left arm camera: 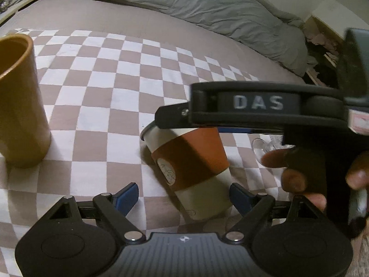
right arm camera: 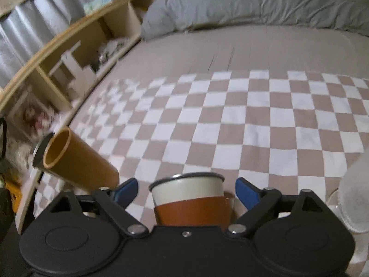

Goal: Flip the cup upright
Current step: 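Grasp the cup near its rim with the right tool while the left tool holds it, then turn the cup rim-up with the right tool while the left tool releases it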

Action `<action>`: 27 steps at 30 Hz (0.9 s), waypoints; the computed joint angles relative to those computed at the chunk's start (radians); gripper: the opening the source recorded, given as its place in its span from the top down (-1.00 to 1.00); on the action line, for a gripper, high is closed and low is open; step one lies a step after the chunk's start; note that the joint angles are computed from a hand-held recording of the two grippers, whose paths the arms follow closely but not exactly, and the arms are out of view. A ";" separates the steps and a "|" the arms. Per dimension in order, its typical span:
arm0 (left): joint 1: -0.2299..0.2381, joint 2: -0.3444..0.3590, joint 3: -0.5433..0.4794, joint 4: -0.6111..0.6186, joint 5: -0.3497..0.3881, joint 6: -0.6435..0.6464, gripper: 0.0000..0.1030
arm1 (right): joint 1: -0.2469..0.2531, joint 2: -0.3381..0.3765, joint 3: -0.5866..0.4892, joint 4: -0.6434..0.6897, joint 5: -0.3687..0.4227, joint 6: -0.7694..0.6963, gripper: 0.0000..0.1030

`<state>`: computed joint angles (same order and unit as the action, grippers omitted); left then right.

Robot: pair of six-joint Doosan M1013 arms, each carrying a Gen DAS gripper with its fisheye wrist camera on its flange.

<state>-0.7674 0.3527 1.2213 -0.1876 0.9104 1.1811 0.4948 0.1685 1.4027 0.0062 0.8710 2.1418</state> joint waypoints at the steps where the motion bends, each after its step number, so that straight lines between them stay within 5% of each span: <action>1: 0.001 -0.002 0.002 -0.011 -0.001 0.010 -0.65 | -0.004 0.006 -0.007 0.015 0.016 -0.005 -0.63; 7: 0.000 -0.002 0.006 -0.023 -0.008 0.043 -0.62 | -0.010 0.003 0.002 0.026 -0.002 -0.038 -0.49; 14: -0.016 -0.014 0.040 0.081 -0.129 0.030 -0.52 | 0.007 -0.055 0.053 -0.064 -0.103 0.004 -0.29; 16: -0.020 -0.016 0.055 0.111 -0.174 0.038 -0.42 | 0.017 -0.064 0.062 -0.111 -0.111 0.021 -0.10; 18: -0.020 -0.021 0.077 0.111 -0.236 0.081 -0.36 | 0.022 -0.070 0.065 -0.140 -0.109 0.035 0.51; 25: -0.018 -0.014 0.072 0.059 -0.236 0.163 -0.27 | 0.021 -0.070 0.074 -0.126 -0.087 0.042 0.35; 27: -0.016 -0.012 0.068 0.049 -0.227 0.171 -0.27 | 0.017 -0.068 0.077 -0.145 -0.101 0.103 -0.26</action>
<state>-0.7834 0.3405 1.2896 -0.1386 0.6833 1.3523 0.5116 0.1007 1.4796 -0.1386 0.7704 2.2449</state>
